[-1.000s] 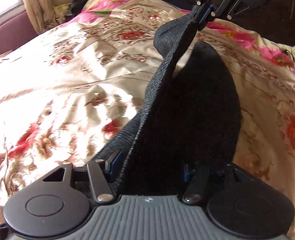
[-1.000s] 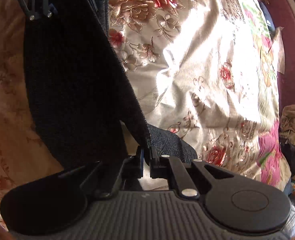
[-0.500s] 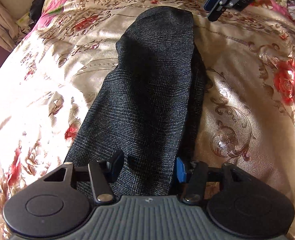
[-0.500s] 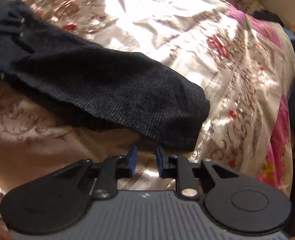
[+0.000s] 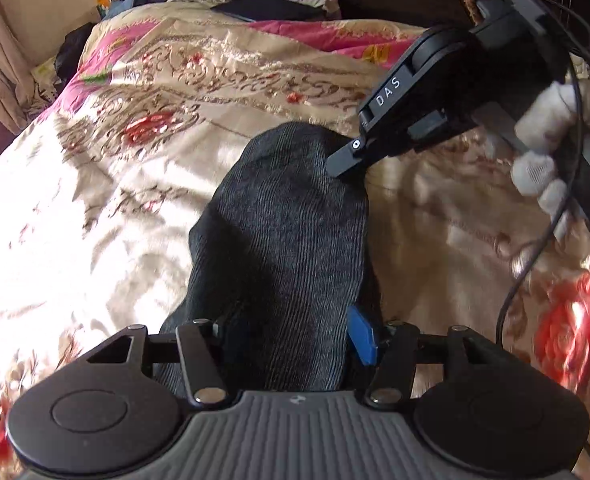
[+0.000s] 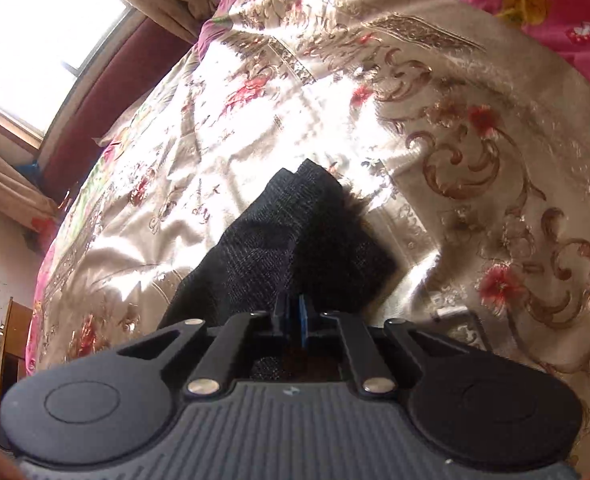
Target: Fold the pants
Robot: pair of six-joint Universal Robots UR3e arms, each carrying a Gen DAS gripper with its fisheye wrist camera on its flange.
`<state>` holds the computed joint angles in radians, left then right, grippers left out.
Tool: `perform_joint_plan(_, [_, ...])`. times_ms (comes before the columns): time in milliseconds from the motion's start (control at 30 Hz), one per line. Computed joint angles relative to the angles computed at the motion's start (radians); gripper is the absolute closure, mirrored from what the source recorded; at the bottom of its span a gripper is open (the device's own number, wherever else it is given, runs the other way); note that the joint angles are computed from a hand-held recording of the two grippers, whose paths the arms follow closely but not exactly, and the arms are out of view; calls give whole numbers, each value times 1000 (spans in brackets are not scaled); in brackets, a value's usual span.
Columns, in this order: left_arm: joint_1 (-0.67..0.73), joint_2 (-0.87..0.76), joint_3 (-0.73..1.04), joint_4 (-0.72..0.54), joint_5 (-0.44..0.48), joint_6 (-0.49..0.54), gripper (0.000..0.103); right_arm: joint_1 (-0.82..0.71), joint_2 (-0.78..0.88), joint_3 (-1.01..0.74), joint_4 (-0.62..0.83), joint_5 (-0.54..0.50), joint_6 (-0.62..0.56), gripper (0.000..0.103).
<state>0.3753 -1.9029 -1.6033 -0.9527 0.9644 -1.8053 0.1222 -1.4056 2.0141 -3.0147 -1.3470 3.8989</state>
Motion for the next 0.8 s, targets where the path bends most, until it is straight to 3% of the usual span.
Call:
perform_joint_plan(167, [-131, -118, 24, 202, -17, -154, 32, -27, -20, 14, -110, 99, -18, 101])
perform_joint_plan(367, [-250, -196, -84, 557, 77, -140, 32, -36, -146, 80, 9, -60, -90, 95])
perform_joint_plan(467, [-256, -199, -124, 646, 86, -158, 34, -58, -185, 142, 48, -61, -95, 95])
perform_joint_plan(533, [-250, -205, -73, 584, 88, -210, 52, -59, -197, 177, 31, -67, -101, 95])
perform_joint_plan(633, [-220, -238, 121, 316, 57, -355, 62, -62, -197, 212, -7, -49, -115, 94])
perform_joint_plan(700, [-194, -288, 276, 127, 20, -453, 66, -59, -177, 211, -24, -31, -109, 94])
perform_joint_plan(800, [-123, -388, 530, -207, -112, -586, 67, -47, -115, 203, -92, -12, -84, 94])
